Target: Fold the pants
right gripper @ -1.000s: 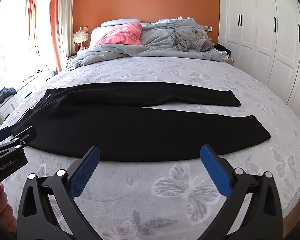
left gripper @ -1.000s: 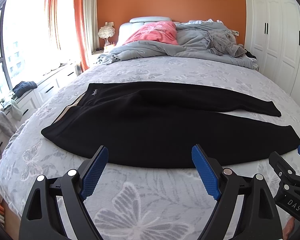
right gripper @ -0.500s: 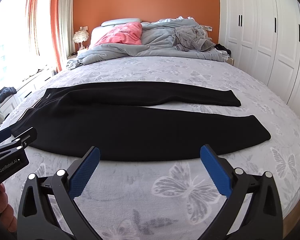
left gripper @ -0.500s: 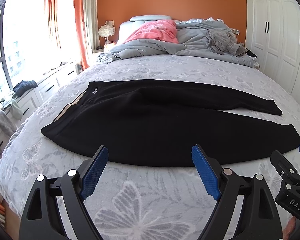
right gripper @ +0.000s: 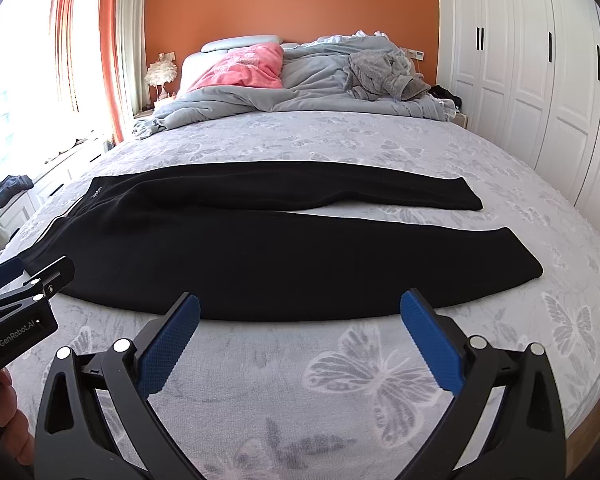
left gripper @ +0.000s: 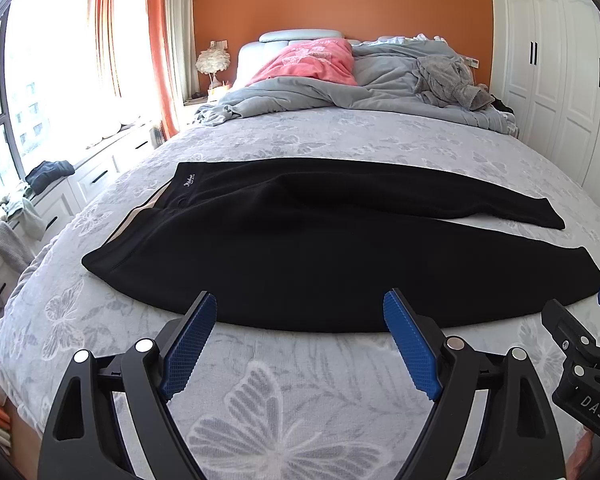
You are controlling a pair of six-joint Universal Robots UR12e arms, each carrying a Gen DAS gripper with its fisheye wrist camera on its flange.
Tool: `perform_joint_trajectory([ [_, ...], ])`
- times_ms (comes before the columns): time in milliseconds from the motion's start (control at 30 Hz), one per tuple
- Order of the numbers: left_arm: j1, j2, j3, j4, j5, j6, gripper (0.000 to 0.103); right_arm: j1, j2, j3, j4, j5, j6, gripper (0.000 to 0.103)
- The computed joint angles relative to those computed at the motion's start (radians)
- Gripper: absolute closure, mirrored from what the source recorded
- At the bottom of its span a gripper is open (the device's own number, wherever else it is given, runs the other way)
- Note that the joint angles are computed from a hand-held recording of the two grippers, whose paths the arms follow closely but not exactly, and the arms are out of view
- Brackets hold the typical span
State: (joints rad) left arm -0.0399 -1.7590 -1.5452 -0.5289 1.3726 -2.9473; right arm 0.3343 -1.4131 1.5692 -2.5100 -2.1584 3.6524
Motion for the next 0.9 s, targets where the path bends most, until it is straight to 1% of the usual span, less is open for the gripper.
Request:
perform_joint_trajectory([
  [900,-0.004,0.001,-0.001,-0.005,0.010,0.001,0.021,-0.003,-0.002,0.006,0.000,0.009,0.000,0.005],
])
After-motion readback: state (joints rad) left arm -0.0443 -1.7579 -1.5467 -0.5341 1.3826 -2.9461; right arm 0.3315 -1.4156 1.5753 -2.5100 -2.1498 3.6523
